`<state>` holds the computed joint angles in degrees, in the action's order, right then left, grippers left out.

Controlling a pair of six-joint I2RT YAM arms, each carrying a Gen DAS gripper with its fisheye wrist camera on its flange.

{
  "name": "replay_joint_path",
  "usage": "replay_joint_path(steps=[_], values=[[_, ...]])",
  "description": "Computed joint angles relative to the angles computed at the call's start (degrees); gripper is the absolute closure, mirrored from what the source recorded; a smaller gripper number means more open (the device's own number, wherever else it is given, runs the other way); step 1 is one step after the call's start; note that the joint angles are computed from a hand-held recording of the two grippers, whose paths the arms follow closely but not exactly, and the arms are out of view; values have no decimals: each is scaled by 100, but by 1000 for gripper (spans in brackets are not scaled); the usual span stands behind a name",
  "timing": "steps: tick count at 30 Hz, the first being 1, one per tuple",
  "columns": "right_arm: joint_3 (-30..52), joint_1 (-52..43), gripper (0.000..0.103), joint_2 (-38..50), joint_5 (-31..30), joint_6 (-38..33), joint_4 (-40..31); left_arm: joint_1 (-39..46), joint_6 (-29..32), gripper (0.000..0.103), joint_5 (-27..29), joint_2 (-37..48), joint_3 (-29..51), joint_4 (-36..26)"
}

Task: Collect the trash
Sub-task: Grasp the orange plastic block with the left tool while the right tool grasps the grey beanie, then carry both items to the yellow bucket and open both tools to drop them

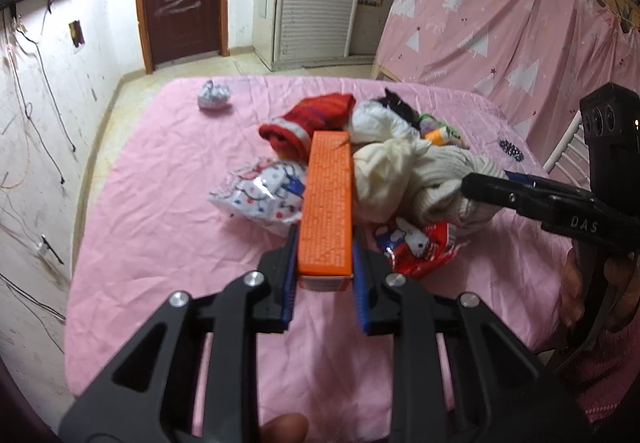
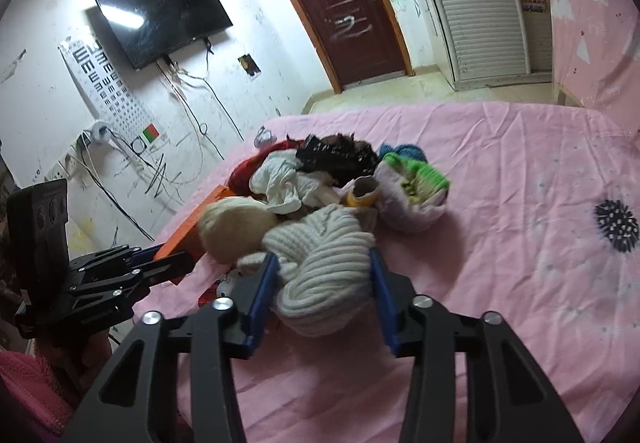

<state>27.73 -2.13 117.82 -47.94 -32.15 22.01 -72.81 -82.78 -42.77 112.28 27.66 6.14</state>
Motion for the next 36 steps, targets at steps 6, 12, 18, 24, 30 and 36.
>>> replay_joint_path(steps=[6,12,18,24,30,36], values=[[222,-425,80,9,-244,-573,-578,-36,-108,81,-86,-124,201,-577],[204,-482,82,-126,-362,-528,-610,-185,-424,81,-197,-199,438,-1197],[298,-941,82,-535,-837,-726,-1220,-259,-430,81,-466,-452,807,-1961],[737,-1813,82,-747,-1287,-1084,-2037,-18,758,81,-590,-467,1464,-1910],[1388,-2934,82,-509,-1510,-1172,-2318,354,2317,81,-338,-121,2308,-1219],[2106,-3793,82,119,-1449,-718,-1925,586,3596,81,163,728,3746,-998]])
